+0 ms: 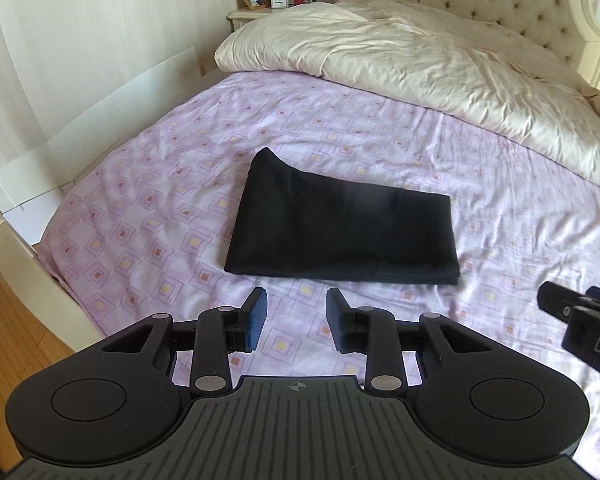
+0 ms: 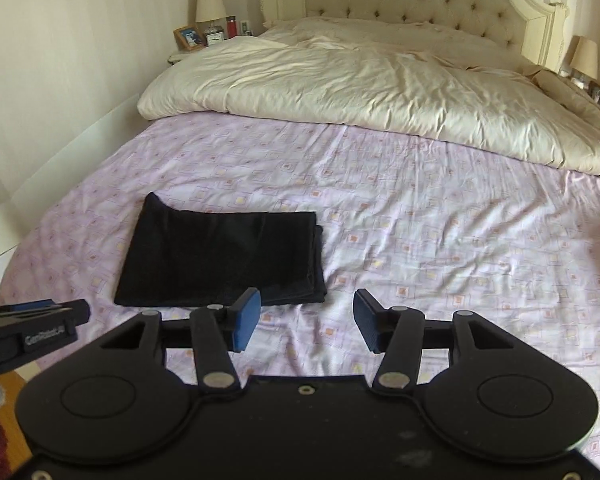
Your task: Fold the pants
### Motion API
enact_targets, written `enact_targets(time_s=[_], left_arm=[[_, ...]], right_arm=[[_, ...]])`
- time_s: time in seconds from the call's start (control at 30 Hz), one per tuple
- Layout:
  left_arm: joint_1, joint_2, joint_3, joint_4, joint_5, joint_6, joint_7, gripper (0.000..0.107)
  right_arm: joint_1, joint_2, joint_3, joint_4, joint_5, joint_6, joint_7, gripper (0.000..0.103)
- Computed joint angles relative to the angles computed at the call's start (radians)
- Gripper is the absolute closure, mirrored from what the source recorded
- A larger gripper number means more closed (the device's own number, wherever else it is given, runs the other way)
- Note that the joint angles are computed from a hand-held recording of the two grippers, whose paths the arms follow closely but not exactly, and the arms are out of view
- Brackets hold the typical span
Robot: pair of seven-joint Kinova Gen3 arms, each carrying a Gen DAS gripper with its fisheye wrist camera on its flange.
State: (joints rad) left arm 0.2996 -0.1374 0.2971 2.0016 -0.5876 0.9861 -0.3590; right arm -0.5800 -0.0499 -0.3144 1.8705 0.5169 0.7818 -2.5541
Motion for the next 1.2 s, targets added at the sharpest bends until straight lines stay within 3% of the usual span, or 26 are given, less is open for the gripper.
enact_targets(time_s=[0.33, 1.2], left_arm=[[0.016, -0.022, 0.03, 0.007, 0.016, 0.023, 0.023, 0.076], [0.062, 0.002, 0.037, -0.019, -0.008, 0.061, 0.039, 0.076]], right_arm=[[0.039, -0.064, 0.004, 0.031, -0.169, -0.035, 0.124, 0.048], [0.079, -0.07, -0.005, 0.034, -0.226, -0.055, 0.188, 0.047]])
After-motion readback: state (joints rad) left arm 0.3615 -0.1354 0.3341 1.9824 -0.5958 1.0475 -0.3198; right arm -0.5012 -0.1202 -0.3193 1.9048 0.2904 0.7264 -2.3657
